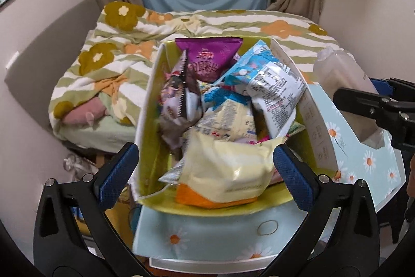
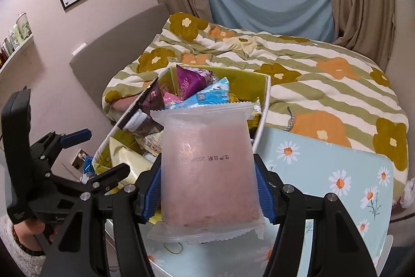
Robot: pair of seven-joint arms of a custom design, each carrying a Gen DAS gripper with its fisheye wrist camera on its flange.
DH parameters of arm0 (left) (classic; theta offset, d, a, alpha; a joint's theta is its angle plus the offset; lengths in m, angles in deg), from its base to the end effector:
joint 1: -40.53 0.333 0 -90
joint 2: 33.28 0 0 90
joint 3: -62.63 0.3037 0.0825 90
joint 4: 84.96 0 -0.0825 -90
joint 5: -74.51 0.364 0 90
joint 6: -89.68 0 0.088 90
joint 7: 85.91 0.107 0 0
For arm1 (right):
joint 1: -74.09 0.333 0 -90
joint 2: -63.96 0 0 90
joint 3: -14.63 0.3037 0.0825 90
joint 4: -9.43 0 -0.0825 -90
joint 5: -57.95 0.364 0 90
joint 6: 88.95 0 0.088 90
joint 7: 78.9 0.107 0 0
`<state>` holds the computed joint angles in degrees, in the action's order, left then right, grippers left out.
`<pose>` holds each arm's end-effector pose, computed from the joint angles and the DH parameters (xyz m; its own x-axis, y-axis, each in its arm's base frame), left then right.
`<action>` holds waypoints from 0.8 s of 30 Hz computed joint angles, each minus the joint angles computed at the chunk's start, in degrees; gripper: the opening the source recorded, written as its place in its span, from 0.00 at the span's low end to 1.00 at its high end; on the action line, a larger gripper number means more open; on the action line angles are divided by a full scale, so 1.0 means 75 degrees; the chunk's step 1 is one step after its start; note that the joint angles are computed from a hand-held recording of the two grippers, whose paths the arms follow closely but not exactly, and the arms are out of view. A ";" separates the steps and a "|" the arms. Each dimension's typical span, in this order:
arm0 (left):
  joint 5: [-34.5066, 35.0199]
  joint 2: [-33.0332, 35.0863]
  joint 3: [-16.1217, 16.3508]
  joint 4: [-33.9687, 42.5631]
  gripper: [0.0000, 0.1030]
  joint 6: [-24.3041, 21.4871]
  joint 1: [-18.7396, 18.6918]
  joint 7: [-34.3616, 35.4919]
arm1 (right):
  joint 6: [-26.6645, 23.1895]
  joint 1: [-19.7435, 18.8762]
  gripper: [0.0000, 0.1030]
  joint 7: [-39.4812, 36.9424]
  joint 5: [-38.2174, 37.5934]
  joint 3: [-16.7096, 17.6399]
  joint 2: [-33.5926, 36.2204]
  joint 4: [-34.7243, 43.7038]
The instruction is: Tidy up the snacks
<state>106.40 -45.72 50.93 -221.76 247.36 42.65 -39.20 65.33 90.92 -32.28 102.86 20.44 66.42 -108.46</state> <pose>0.4807 -0.1063 0.4606 0.1439 -0.9876 -0.0628 -0.7803 -0.0742 -0.6210 0.5437 0.2009 0.4722 0.5684 -0.7930 -0.2193 -0.6853 -0.3088 -0.6595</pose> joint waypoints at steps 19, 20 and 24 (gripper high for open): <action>-0.0860 -0.0131 0.0254 -0.0469 1.00 0.0212 0.0358 0.1085 | 0.0336 0.0401 0.60 0.1475 -0.1191 0.0527 0.1483 0.1574; -0.0827 -0.0090 0.0238 -0.0453 1.00 0.0222 0.0382 0.1036 | 0.0354 0.0386 0.73 0.1637 -0.1307 0.0542 0.1525 0.1612; -0.0752 0.0005 0.0197 -0.0455 1.00 0.0224 0.0403 0.0817 | 0.0619 0.0147 1.00 0.1448 -0.1001 0.0767 0.1407 0.1408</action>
